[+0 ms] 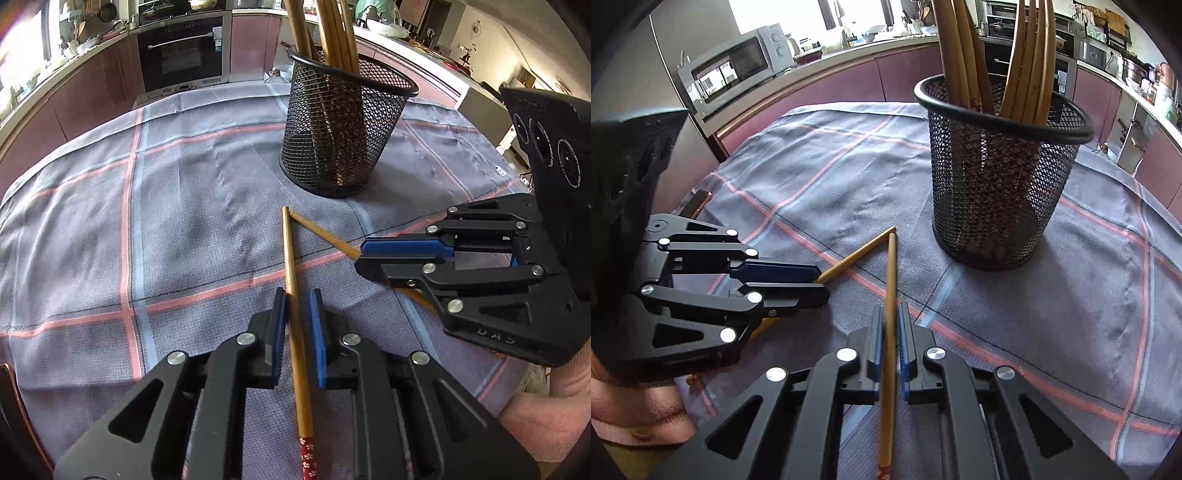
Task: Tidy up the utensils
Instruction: 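Grasp one chopstick with the left gripper while the right gripper grasps the other, then lift both chopsticks over the mesh cup and drop them inside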
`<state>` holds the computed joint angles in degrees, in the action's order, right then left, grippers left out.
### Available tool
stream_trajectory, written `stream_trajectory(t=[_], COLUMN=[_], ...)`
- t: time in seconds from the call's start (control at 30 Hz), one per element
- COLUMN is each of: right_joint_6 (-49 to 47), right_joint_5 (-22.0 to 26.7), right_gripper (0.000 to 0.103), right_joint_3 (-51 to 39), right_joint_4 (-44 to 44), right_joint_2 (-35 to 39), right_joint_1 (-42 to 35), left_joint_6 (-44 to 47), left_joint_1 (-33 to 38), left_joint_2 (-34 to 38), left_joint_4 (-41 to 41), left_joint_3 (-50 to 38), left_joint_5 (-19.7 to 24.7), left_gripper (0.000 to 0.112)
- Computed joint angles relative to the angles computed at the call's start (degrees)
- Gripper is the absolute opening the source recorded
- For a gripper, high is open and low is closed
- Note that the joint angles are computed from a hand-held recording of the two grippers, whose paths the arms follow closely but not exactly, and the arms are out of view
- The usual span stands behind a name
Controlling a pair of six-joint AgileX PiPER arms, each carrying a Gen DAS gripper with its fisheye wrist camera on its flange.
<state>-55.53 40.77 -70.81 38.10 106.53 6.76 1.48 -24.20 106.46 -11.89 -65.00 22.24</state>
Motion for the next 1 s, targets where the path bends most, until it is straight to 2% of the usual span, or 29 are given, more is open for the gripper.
stream_trajectory(t=[0.13, 0.27, 0.5, 0.57, 0.77, 1.0], right_joint_6=[-0.3, -2.4, -15.3, -17.8, -21.9, -23.5], right_joint_5=[-1.1, -0.9, 4.7, 4.8, 7.3, 9.3], right_gripper=[0.007, 0.005, 0.005, 0.005, 0.005, 0.005], right_joint_3=[0.0, 0.8, 3.9, 4.7, 4.6, 2.3], right_joint_4=[-0.3, 2.0, 17.0, 20.5, 28.2, 33.2], right_joint_2=[0.2, -0.5, -5.6, -7.5, -10.7, -11.9], right_joint_1=[0.6, -0.3, -7.5, -9.3, -14.1, -17.4], left_joint_6=[-1.9, -0.5, 6.7, 7.8, 13.5, 18.9], left_joint_1=[0.1, 0.6, 2.1, 2.3, 3.5, 4.5], left_joint_2=[0.1, -0.2, -2.1, -2.6, -3.8, -6.3], left_joint_4=[1.3, -0.8, -8.8, -10.3, -17.3, -23.4], left_joint_3=[-0.2, 0.5, 2.5, 2.8, 3.6, 5.1], left_joint_5=[0.2, -0.5, -1.9, -2.1, -2.0, -2.5], left_gripper=[0.008, 0.007, 0.007, 0.007, 0.007, 0.007])
